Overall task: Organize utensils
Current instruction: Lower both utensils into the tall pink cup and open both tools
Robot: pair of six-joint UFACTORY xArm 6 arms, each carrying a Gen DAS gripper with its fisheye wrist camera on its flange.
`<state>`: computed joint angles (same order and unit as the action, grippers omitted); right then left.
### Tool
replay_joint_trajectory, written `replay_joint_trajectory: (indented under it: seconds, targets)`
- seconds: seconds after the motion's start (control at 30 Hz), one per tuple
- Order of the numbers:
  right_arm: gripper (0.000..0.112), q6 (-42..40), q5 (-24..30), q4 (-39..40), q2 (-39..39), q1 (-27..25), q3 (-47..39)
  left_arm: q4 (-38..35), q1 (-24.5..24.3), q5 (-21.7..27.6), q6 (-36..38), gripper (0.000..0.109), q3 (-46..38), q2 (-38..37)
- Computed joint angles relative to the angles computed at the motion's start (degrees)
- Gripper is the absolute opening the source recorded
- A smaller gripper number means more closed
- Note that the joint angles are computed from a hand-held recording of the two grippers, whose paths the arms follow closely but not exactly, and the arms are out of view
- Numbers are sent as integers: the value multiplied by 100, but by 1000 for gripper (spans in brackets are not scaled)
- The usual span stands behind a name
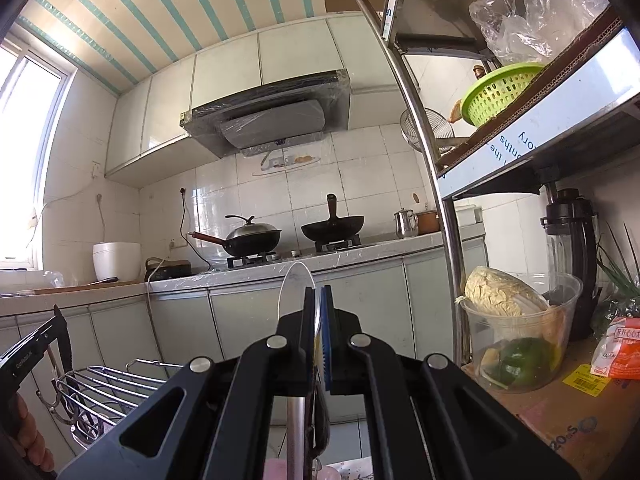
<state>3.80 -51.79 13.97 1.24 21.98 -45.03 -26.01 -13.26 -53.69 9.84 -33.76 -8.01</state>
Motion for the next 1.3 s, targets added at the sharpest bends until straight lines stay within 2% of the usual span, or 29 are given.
replay_joint_trajectory:
  seconds: [0.37,0.8,1.0,1.17,1.3]
  targets:
    - [3,224,356,-197,-471,78,572,130,85,403,-292,1,567,-578]
    - [3,409,1190,-408,-984,176,1142,1063,592,1594,-1256,1,1322,-1496]
    - [3,67,1598,-114,-995,265,1112,733,612,2004,-1099,1,1331,-1616]
    - [3,-4,1884,-29,-953,244,1064,1125,866,2375,-1506,1,1234,-1604]
    - [3,-80,1990,95,-930,256,1044,1755,1150,2739,-2093,1,1121,-1541]
